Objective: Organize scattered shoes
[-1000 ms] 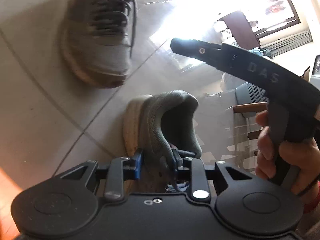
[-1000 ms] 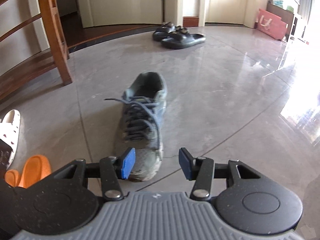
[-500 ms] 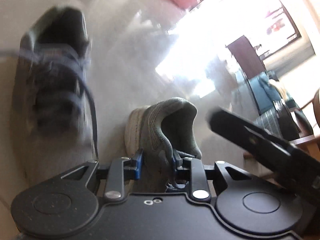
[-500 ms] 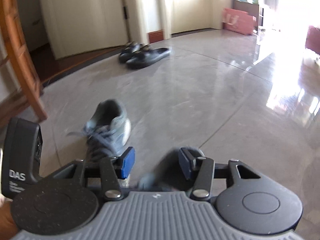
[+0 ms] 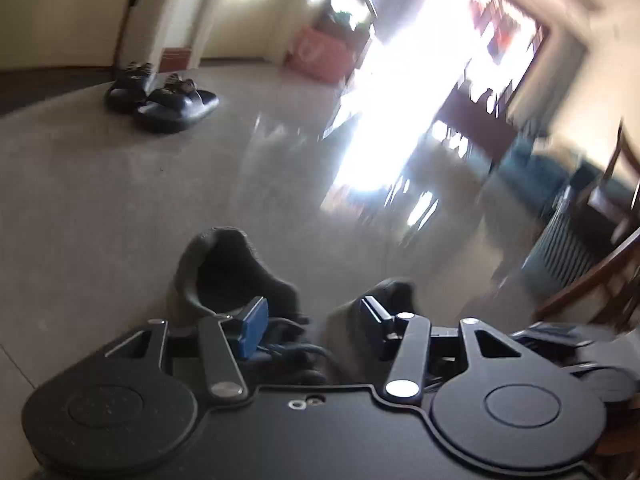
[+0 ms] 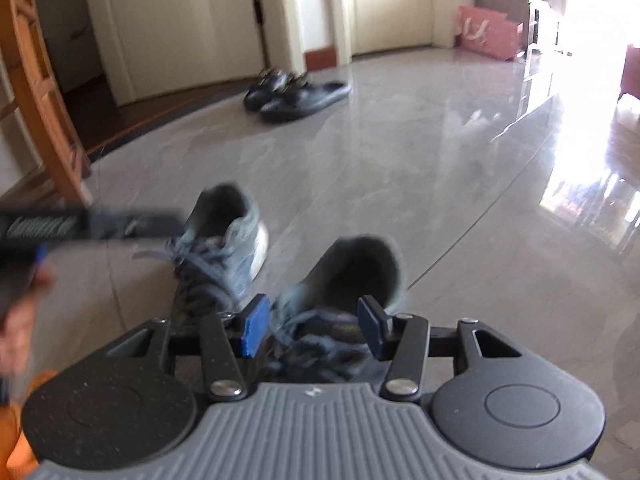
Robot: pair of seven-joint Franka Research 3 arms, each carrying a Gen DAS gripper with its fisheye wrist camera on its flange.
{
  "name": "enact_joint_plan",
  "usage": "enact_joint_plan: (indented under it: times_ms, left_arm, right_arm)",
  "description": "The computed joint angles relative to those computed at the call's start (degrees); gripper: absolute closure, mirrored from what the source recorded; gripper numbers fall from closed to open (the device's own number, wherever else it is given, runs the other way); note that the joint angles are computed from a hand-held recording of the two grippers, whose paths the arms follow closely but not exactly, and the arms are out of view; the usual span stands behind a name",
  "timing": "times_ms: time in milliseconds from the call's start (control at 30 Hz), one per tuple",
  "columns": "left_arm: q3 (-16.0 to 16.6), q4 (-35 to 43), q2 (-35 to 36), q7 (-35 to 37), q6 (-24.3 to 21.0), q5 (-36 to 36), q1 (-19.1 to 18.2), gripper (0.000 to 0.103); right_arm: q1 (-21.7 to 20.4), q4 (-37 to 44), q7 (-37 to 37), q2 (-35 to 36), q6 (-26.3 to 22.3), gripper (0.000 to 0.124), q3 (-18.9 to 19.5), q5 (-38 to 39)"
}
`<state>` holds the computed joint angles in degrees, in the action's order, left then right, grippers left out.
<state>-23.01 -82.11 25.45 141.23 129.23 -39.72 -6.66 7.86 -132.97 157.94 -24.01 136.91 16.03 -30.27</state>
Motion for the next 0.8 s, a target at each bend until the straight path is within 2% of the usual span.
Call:
enact_joint_plan:
  times_ms: [67, 100, 133, 167, 233, 267, 333, 400, 467, 500, 567, 600, 633, 700, 800]
  left_arm:
    - [1.29, 5.0, 3.43, -0.64, -1.74, 8.13, -3.72, 0.052]
    - [1.33, 6.28, 4.54, -2.1, -2.63, 10.0, -4.73, 0.052]
    - [1.71, 8.24, 6.13, -4.89, -4.32, 12.88, -6.54, 0.056]
    - [2.02, 8.29, 6.79, -7.15, -4.22, 14.95, -7.83, 0.063]
    - [3.45, 6.47, 6.69, -12.79, -0.6, 19.42, -10.23, 0.084]
    - [3.27, 6.5, 6.87, -15.22, -0.8, 20.12, -10.24, 0.09]
    - [2.78, 6.19, 6.77, -19.31, -1.84, 20.84, -9.83, 0.093]
    - [1.59, 4.72, 5.17, -20.34, -5.15, 19.24, -7.52, 0.095]
    - [0.93, 5.37, 5.01, -22.32, -11.64, 15.91, -4.68, 0.095]
    - [0.43, 3.65, 3.91, -22.06, -11.97, 14.86, -3.36, 0.095]
    - [0.45, -4.92, -1.91, -19.06, -10.48, 10.3, -0.95, 0.095]
    - [1.53, -8.42, -4.44, -17.58, -10.16, 7.26, -0.89, 0.095]
    - [0.65, -9.93, -5.1, -17.33, -10.02, 5.4, 0.27, 0.096]
    - [1.15, -10.55, -4.73, -16.7, -9.51, 2.53, -0.14, 0.095]
    - [1.07, -16.02, -6.9, -12.69, -4.68, -4.65, 0.0, 0.084]
  right_arm:
    - [0.55, 0.54, -1.77, 0.57, -0.62, 0.07, 0.17, -0.17]
    - [0.75, 0.79, -2.46, 0.86, -1.12, 0.07, 0.29, -0.41]
    - [0.96, 0.86, -2.81, 1.03, -1.2, 0.07, 0.14, -0.33]
    - [1.32, 0.86, -3.46, 1.35, -1.1, 0.07, -0.25, 0.26]
    - [1.58, 0.78, -3.71, 1.63, -0.87, 0.07, -0.75, 1.05]
    - [1.57, 0.7, -3.68, 1.65, -0.83, 0.07, -0.9, 1.25]
    - [1.44, 0.8, -3.68, 1.75, -1.03, 0.07, -0.96, 1.17]
    - [1.37, 0.7, -3.84, 1.54, -1.21, 0.07, -1.02, 1.05]
    - [1.27, 0.71, -4.22, 1.35, -1.75, 0.07, -0.98, 0.69]
    - [1.21, 0.67, -4.35, 1.2, -2.0, 0.07, -0.97, 0.51]
    - [1.12, 0.72, -4.43, 1.18, -2.17, 0.07, -1.12, 0.63]
    - [1.08, 0.71, -4.29, 1.28, -1.82, 0.07, -1.35, 0.97]
    - [1.0, 0.74, -4.22, 1.44, -1.46, 0.07, -1.51, 1.19]
    - [0.76, 1.36, -4.15, 2.49, -0.16, 0.07, -1.96, 1.69]
    - [0.58, 2.57, -4.56, 4.17, 1.26, 0.069, -2.47, 1.99]
